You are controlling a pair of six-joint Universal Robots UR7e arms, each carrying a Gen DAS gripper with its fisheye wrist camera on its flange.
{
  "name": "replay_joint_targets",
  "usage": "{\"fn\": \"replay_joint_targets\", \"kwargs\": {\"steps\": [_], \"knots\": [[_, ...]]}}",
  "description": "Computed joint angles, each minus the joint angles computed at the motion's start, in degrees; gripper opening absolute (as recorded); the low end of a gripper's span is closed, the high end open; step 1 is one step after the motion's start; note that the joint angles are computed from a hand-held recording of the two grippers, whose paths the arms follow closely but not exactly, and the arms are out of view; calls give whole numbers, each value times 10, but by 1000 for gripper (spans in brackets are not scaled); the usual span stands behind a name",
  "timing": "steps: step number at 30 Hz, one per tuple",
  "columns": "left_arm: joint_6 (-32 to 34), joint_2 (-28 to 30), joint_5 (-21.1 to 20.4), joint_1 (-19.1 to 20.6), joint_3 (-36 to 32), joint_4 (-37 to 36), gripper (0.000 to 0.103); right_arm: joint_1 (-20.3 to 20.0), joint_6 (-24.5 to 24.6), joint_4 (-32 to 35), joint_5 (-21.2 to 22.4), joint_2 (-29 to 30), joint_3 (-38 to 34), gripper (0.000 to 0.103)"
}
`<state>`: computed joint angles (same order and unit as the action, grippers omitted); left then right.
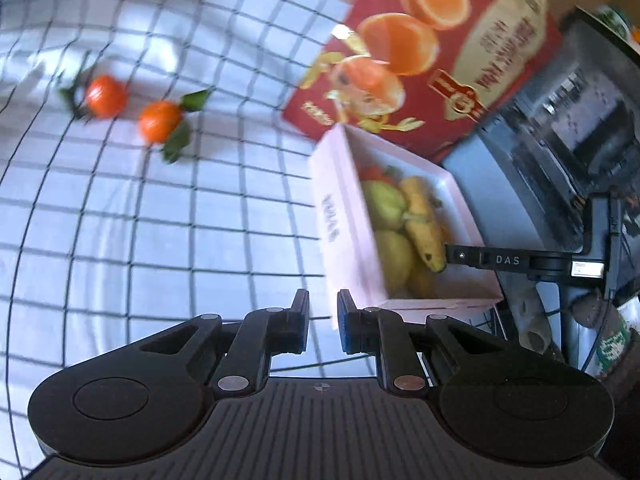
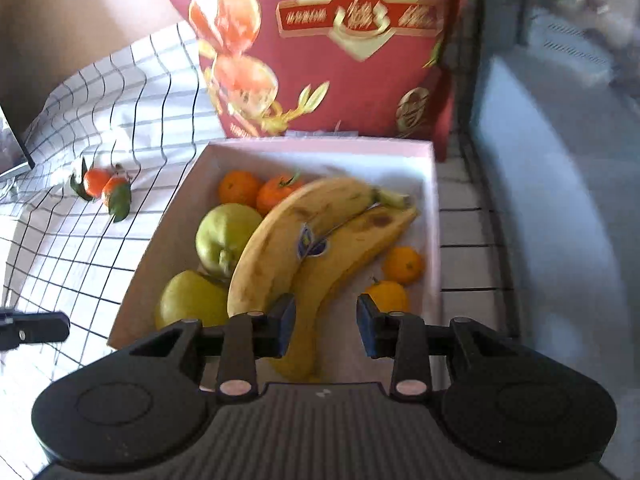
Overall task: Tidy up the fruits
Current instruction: 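Open both grippers to release the banana and mandarin into the box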
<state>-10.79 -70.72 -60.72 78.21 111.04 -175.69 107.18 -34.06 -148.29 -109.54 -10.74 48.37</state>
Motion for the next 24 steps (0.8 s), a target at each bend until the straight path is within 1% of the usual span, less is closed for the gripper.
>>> {"fn": "replay_joint_targets", "kwargs": {"steps": [2,5,8,13,14,16,17,18,20,21,22,23,24], "knots": [[-10,-3,-2,7,5,-6,17,1,9,41,-7,18,-35,34],[-24,-11,-3,14,14,-15,17,3,18,67,-7,30,-57,34],[-34,-20,-4,17,22,-16,17,8,-1,73,-25,38,-70,34],[-35,-29,3,17,23,-4,17,12,-24,83,-39,40,-77,34],[-34,-31,5,17,23,-5,17,12,-26,99,-39,39,-80,34],[-31,-36,8,15,25,-8,17,10,-28,151,-29,37,-94,35],[-31,-36,9,15,26,-9,17,9,-33,158,-29,32,-85,38],[-32,-37,10,15,26,-8,17,9,-39,161,-30,29,-79,46],[-33,-37,9,16,23,-3,17,9,-47,150,-35,29,-69,50],[-32,-37,8,16,23,1,17,9,-44,139,-29,32,-69,50],[-31,-37,7,15,22,6,17,9,-38,142,-32,40,-79,50],[-30,-38,5,15,21,12,17,11,-34,141,-40,49,-90,45],[-27,-40,2,14,22,15,17,13,-35,139,-60,60,-101,37]]}}
